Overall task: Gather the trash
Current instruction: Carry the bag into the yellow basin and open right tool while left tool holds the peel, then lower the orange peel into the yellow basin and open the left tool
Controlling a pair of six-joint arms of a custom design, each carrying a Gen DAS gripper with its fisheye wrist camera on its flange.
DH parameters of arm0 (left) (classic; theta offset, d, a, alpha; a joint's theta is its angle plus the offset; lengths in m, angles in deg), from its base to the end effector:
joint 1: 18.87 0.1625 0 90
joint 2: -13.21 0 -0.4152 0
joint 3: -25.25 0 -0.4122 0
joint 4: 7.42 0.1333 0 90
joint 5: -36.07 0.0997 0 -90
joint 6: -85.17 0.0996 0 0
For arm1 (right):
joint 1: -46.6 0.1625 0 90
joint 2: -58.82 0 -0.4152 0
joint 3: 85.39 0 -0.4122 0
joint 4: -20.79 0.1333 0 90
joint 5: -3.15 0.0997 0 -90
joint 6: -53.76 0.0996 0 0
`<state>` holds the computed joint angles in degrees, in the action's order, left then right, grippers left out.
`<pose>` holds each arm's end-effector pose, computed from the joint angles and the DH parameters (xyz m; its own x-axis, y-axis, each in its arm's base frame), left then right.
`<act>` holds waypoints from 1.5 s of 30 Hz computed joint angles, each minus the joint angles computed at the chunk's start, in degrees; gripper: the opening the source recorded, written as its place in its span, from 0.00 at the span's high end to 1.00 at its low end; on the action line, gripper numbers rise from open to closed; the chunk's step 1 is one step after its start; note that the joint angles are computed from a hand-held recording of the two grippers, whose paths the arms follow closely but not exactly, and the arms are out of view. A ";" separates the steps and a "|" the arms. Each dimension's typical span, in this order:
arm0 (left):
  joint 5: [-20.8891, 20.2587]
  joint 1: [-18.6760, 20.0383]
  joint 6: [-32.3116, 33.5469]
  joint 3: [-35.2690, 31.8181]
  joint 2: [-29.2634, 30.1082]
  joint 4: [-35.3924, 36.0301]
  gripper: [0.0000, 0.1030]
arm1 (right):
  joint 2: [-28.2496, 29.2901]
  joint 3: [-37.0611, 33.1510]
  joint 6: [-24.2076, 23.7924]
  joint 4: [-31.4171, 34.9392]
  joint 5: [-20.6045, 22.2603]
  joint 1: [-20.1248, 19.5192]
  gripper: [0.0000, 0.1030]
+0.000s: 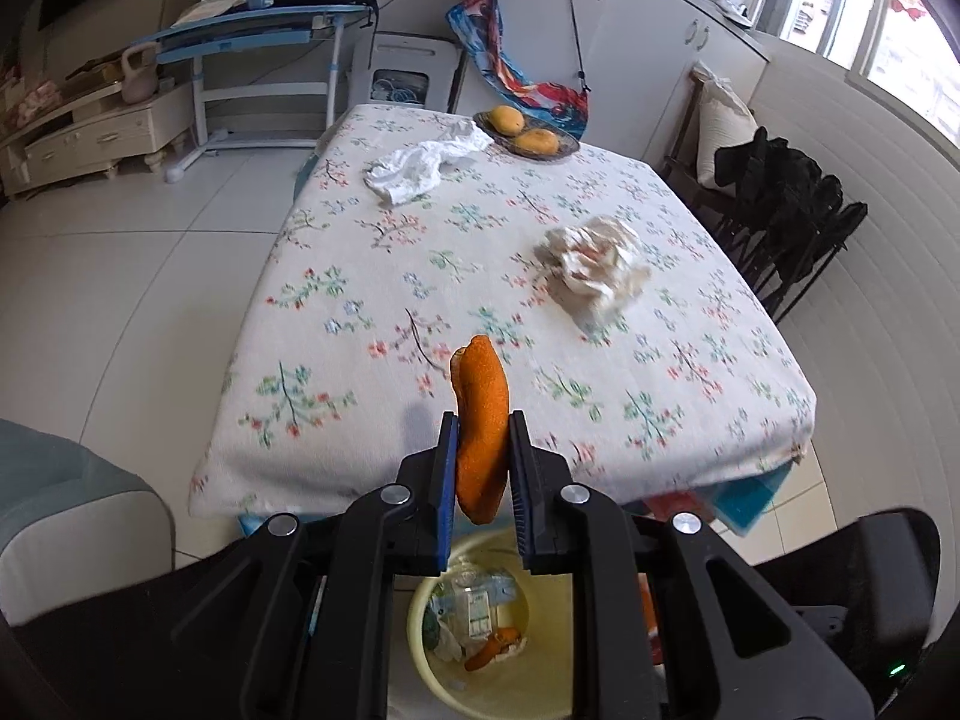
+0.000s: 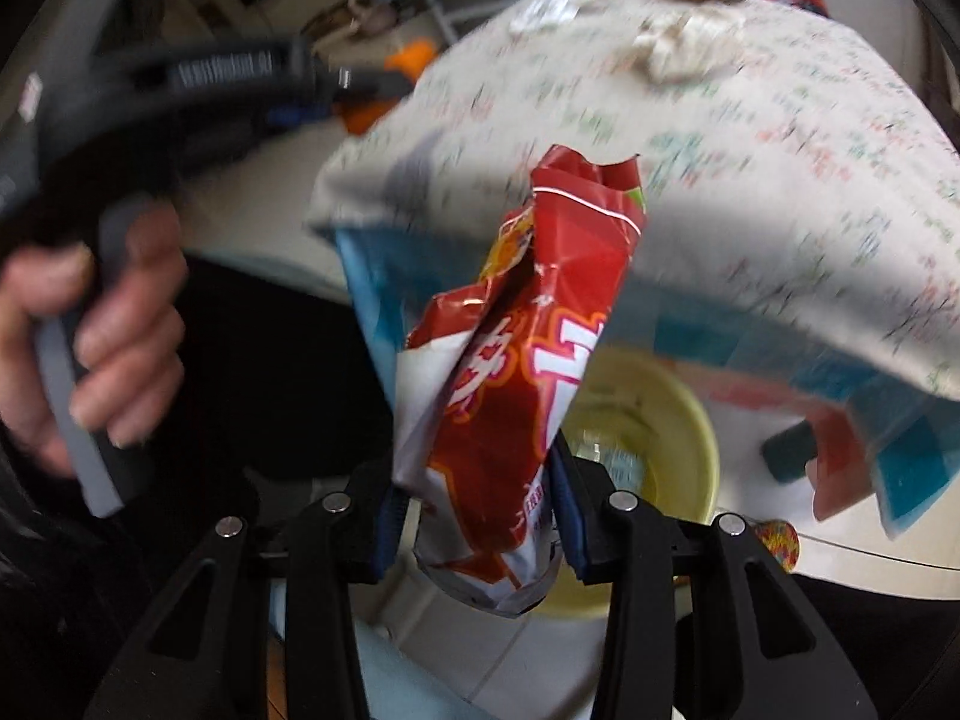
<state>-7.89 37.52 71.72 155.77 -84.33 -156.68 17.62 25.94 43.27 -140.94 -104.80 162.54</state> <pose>-0.0569 -0.4560 0.3319 -0.8493 -0.0581 -0.5247 0.3072 0.7539 -0.5807 0.3350 -0.4540 -0.0436 -0.7653 -0.5652 0.3080 -0.5864 0.8095 0.0286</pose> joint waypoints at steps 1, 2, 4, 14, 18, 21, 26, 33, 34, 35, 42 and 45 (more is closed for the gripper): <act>0.05 -0.47 -0.34 0.61 -0.58 0.49 0.85 | 0.41 -0.31 -0.06 0.88 -0.79 0.17 0.59; 0.08 -0.90 -0.71 1.18 -1.05 0.87 0.85 | 0.75 -0.61 -0.06 1.46 -1.51 0.29 0.59; 0.07 -1.59 -1.38 2.09 -1.99 1.78 0.85 | 1.35 -1.38 0.53 3.16 -2.32 0.21 0.59; 0.06 -3.87 -3.51 4.84 -4.54 5.80 0.85 | 1.65 -1.56 4.24 4.62 -5.55 -0.47 0.40; 0.00 -4.45 -3.95 5.32 -4.93 6.87 0.85 | 0.10 0.49 5.11 1.13 -5.71 -0.81 0.38; -0.22 -4.65 -4.04 5.50 -4.80 7.54 0.85 | -0.33 1.16 6.12 -2.43 -5.86 -0.72 0.36; -0.97 -5.29 -4.14 6.03 -4.42 9.64 0.85 | -0.98 2.78 7.90 -12.05 -8.06 -0.55 0.31; -2.63 -6.30 -3.07 6.49 -3.38 12.67 0.85 | -1.80 4.90 10.81 -23.45 -11.01 -0.85 0.25; -3.14 -6.29 -2.85 6.45 -3.23 13.20 0.85 | -1.86 5.06 11.03 -24.31 -11.11 -0.92 0.25; -3.58 -6.27 -2.66 6.42 -3.08 13.66 0.85 | -1.86 5.23 11.26 -25.22 -11.24 -0.98 0.24; -8.22 -5.78 -1.05 5.27 -0.79 19.45 0.83 | -1.77 5.72 12.52 -29.79 -11.54 -1.48 0.23; -8.23 -6.02 -1.01 5.25 -0.33 20.79 0.80 | -2.35 6.16 12.21 -31.01 -11.54 -1.78 0.23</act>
<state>-16.12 31.50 70.70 161.02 -84.65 -135.89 15.26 32.10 55.47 -171.94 -116.34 160.75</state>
